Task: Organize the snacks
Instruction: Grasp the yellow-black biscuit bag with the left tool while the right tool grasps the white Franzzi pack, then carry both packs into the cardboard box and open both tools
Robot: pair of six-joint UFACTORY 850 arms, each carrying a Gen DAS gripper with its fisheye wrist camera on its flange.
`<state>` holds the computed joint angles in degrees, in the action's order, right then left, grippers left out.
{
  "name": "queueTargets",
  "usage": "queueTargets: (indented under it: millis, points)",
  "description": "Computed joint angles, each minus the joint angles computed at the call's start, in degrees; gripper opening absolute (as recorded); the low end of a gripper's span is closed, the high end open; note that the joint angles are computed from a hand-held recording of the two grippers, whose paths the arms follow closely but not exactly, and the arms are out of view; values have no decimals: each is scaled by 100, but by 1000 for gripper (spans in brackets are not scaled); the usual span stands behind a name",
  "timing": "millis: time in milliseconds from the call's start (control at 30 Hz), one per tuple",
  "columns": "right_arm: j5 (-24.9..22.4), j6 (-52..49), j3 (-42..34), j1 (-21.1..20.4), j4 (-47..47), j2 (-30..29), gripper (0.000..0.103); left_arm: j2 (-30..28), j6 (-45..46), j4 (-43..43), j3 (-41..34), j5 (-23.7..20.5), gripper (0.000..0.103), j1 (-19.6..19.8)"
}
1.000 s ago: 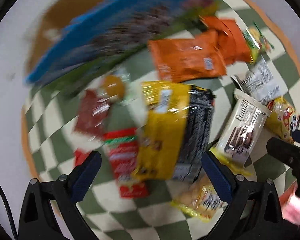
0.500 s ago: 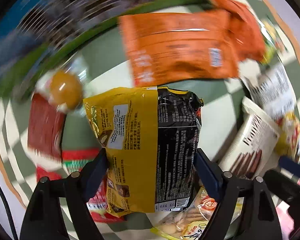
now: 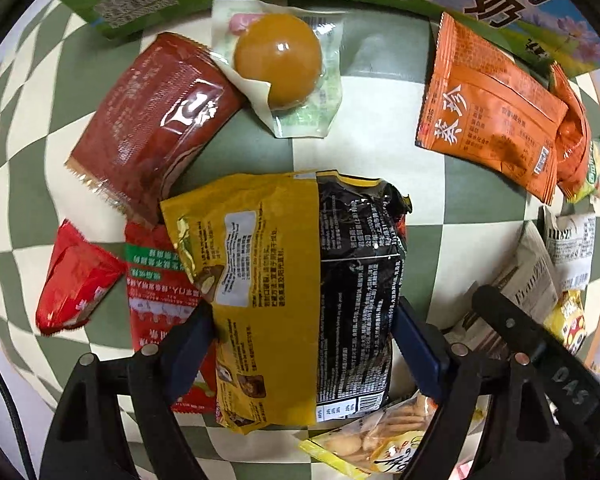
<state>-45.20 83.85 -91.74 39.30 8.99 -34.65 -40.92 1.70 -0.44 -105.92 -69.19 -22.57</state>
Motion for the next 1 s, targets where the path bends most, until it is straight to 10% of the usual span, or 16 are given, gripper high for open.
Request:
queueTargets:
  millis: [433,1000]
  points:
    - [-2908,-3708,-2926,68,-280,-1692,64,-626,882,-33,-502,-235,92,129]
    - [-900,-1914,-15,112,41,343,62,-374,327,29,275,527,89,380]
